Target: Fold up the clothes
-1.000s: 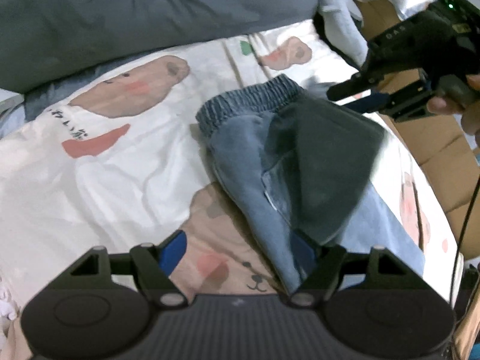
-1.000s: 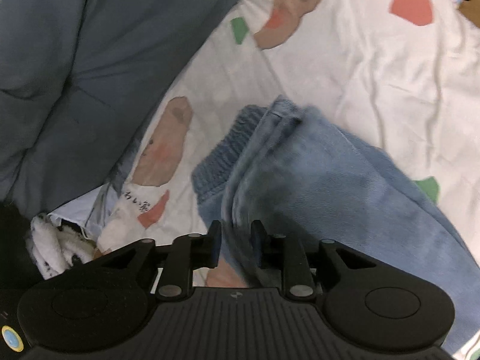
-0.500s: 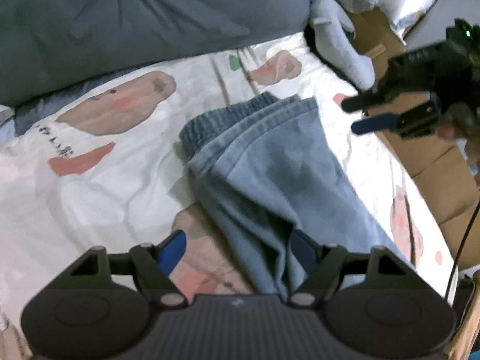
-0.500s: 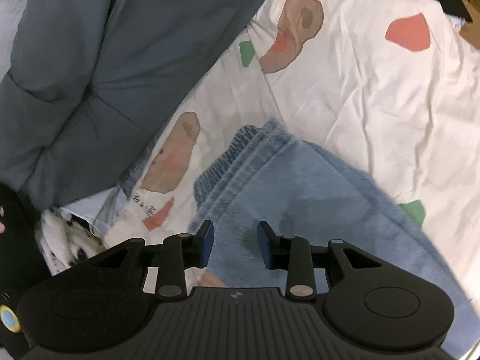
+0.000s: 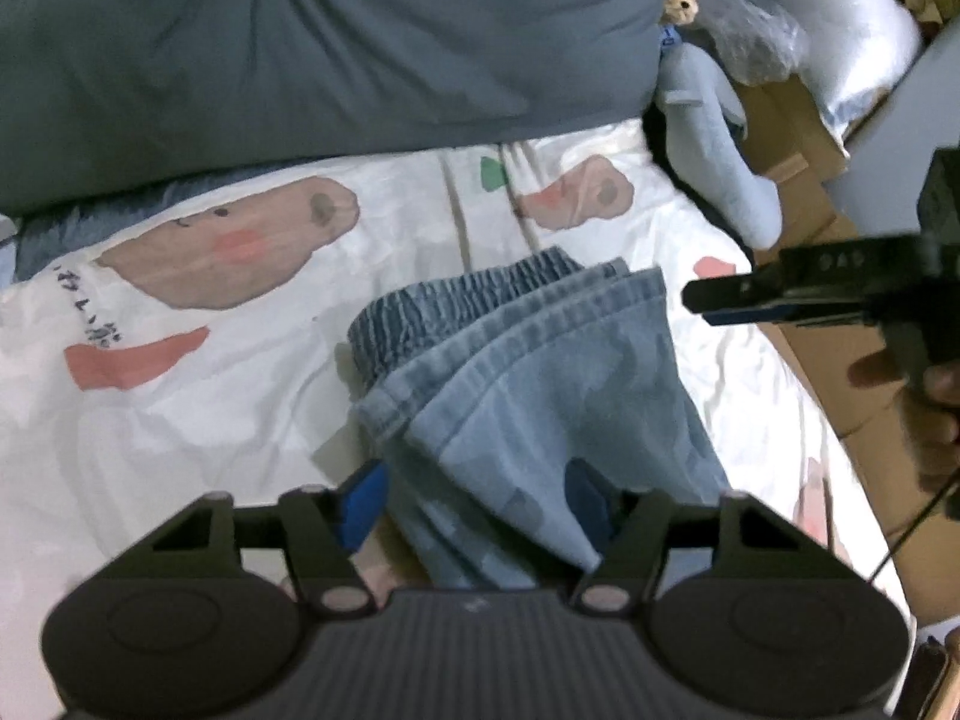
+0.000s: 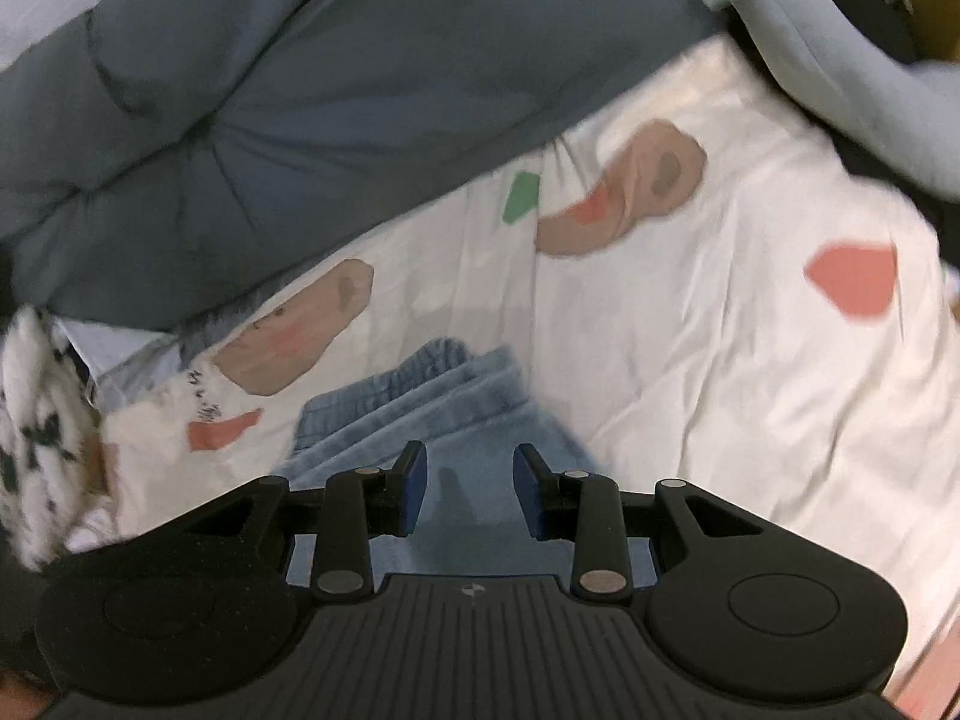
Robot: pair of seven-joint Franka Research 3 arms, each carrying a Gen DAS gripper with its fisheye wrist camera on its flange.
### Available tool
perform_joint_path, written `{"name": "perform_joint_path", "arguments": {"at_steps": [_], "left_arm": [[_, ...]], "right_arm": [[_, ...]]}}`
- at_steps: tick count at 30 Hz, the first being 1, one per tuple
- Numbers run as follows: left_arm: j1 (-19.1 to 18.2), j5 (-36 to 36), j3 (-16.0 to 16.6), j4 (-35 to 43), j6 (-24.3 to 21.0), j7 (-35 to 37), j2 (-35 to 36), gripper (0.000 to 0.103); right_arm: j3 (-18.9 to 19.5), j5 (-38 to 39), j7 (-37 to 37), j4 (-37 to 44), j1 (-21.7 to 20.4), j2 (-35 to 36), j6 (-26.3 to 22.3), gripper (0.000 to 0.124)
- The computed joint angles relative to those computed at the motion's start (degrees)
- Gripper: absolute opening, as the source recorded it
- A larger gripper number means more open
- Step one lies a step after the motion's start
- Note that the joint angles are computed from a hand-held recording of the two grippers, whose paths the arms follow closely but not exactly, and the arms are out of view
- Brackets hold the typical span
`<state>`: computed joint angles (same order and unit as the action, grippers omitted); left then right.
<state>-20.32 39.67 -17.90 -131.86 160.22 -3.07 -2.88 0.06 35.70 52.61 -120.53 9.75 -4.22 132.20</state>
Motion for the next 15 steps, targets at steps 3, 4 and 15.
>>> {"name": "perform_joint_path", "arguments": {"at_steps": [3,4,15], "left_arm": [[0.24,0.02,0.49,1.15,0.87,-1.46,2.04,0.056],[0.10,0.24,0.56,1.87,0.08,-1.42,2.65,0.050],[-1.26,-3.68,1.06,4.24,-7.07,-1.31,2.81,0.021]], "right_arm": [[-0.25,1.74,-4.64,0.51,-0.08,2.13,1.39,0.041],[-0.28,2.49,-5.88,0.76,-0.21,2.81,1.52,0.041],[0.92,-0.30,-11.91,4.71,-0.83,7.29,-0.46,0.008]]}}
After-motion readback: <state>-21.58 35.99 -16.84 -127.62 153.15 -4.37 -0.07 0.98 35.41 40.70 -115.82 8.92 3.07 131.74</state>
